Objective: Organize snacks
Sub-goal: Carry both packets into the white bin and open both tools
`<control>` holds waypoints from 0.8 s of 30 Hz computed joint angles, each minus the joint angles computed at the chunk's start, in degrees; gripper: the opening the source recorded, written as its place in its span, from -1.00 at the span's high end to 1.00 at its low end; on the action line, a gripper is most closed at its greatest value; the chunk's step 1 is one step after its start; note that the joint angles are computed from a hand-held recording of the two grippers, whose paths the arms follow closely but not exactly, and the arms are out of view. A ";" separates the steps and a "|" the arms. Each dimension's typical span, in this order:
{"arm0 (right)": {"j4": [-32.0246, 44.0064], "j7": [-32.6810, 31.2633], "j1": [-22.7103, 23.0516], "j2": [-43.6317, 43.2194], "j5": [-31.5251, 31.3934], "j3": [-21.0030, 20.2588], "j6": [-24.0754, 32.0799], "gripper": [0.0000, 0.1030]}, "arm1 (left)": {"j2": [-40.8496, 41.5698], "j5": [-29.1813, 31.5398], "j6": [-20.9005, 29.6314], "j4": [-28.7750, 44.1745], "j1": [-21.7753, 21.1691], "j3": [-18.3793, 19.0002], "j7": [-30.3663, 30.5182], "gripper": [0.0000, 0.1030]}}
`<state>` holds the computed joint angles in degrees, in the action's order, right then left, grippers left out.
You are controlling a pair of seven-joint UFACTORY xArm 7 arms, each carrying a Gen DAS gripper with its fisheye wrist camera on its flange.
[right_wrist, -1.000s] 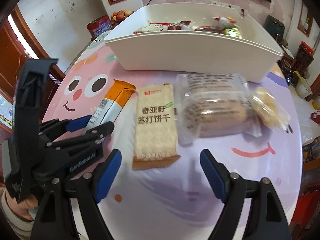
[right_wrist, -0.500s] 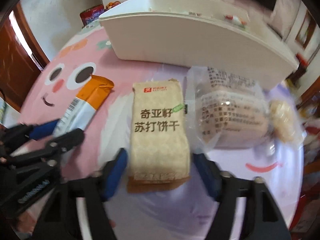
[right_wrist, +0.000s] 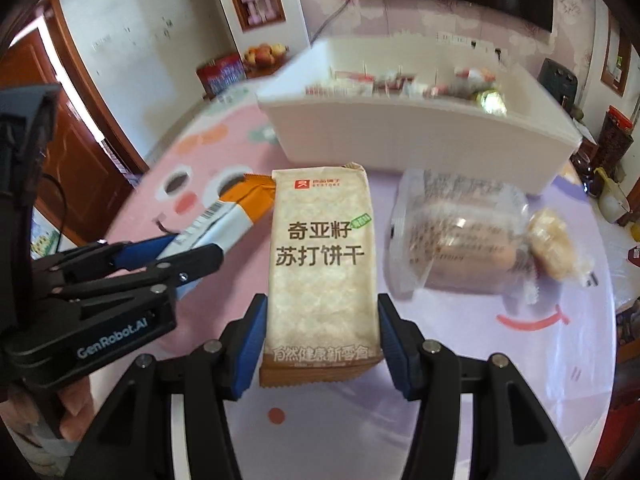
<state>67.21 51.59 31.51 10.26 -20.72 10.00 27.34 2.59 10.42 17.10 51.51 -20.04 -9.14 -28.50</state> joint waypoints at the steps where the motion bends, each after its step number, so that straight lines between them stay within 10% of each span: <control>1: 0.00 0.50 0.04 -0.66 -0.66 -0.26 -0.49 -0.04 | -0.71 -0.51 -0.17 0.11 0.01 -0.09 0.56 0.24; 10: 1.19 1.45 -4.88 -6.52 -4.74 -1.22 -6.22 -0.04 | -1.92 -4.32 -0.17 9.37 0.20 -0.72 6.13 0.24; 24: 28.50 -13.68 -10.43 10.22 5.69 -4.87 2.97 -0.09 | 22.37 5.03 13.14 49.54 -4.77 4.41 5.29 0.20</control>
